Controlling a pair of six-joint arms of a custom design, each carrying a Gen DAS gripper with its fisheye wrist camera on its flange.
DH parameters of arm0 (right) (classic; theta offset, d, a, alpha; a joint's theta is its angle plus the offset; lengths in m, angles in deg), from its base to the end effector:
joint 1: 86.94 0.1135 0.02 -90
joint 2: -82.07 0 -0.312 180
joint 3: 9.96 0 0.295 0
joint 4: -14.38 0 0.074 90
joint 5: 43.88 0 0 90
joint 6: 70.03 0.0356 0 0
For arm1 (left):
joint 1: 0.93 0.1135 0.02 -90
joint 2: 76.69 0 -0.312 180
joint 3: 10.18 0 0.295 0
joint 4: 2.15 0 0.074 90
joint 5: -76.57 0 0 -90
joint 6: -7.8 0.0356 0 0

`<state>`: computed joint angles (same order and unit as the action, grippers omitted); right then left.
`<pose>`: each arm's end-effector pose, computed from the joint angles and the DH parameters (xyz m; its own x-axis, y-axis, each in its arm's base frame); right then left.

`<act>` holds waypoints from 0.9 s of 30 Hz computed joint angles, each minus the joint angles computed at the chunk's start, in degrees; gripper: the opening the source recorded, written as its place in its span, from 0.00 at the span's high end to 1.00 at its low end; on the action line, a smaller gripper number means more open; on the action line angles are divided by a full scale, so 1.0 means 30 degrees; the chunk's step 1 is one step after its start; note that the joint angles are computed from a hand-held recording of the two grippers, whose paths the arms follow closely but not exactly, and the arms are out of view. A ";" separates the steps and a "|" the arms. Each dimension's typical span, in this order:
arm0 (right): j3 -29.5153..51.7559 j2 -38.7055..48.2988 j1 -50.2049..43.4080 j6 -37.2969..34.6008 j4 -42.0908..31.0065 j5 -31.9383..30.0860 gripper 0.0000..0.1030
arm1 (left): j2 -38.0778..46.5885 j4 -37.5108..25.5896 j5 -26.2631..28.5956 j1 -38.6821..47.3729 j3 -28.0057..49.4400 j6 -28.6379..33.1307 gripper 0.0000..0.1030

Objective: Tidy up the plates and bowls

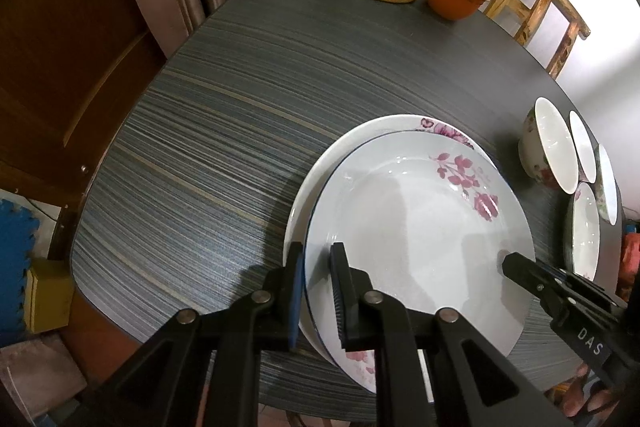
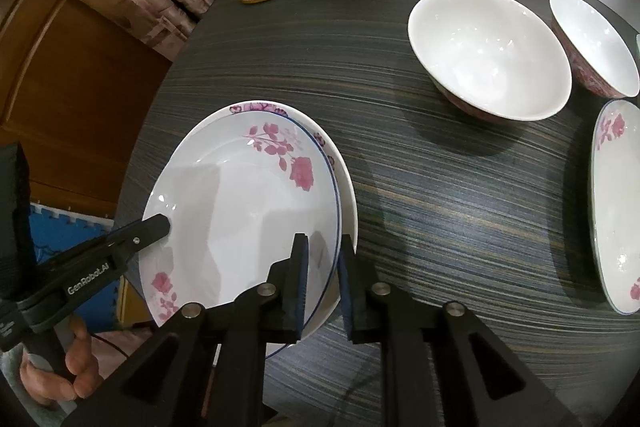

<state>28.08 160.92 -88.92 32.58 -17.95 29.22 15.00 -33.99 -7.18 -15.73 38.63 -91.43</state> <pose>0.2145 0.0029 0.1234 -0.9446 0.2417 -0.2223 0.1588 0.9288 0.3348 0.2641 -0.0738 0.1191 -0.9657 0.0902 -0.2433 0.1284 0.9809 -0.1459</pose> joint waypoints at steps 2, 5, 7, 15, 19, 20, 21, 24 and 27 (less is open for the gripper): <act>0.0054 -0.0023 0.0044 -0.0145 -0.0138 0.0144 0.85 | 0.0094 -0.0037 -0.0139 -0.0102 0.0061 -0.0054 0.87; 0.0209 -0.0061 0.0079 -0.0207 -0.0505 0.0215 0.83 | 0.0213 -0.0113 -0.0292 -0.0184 0.0143 -0.0151 0.86; 0.0427 0.0034 0.0116 -0.0317 -0.0834 0.0273 0.82 | 0.0288 -0.0193 -0.0409 -0.0226 0.0195 -0.0153 0.86; 0.1073 0.0532 0.0368 -0.0805 -0.1839 0.0835 0.81 | 0.0488 -0.0560 -0.1625 -0.0993 0.0639 -0.0176 0.85; 0.0864 0.0099 0.0232 -0.1172 -0.1723 0.0587 0.81 | -0.0147 -0.0449 -0.2366 -0.1463 0.0620 -0.0111 0.81; 0.0824 -0.0078 0.0355 -0.1220 -0.1734 0.0656 0.81 | -0.0174 -0.0536 -0.2369 -0.1502 0.0661 -0.0127 0.81; 0.0766 -0.0253 0.0475 -0.1150 -0.1709 0.0726 0.81 | -0.0188 -0.0572 -0.2399 -0.1525 0.0671 -0.0153 0.80; 0.0472 -0.0744 0.0476 -0.1251 -0.1675 0.0505 0.81 | -0.0511 -0.0307 -0.3087 -0.1764 0.0364 -0.0348 0.80; 0.0023 -0.1500 0.0334 -0.1530 -0.1698 0.0561 0.81 | -0.1663 0.0704 -0.4065 -0.2164 -0.0549 -0.0500 0.80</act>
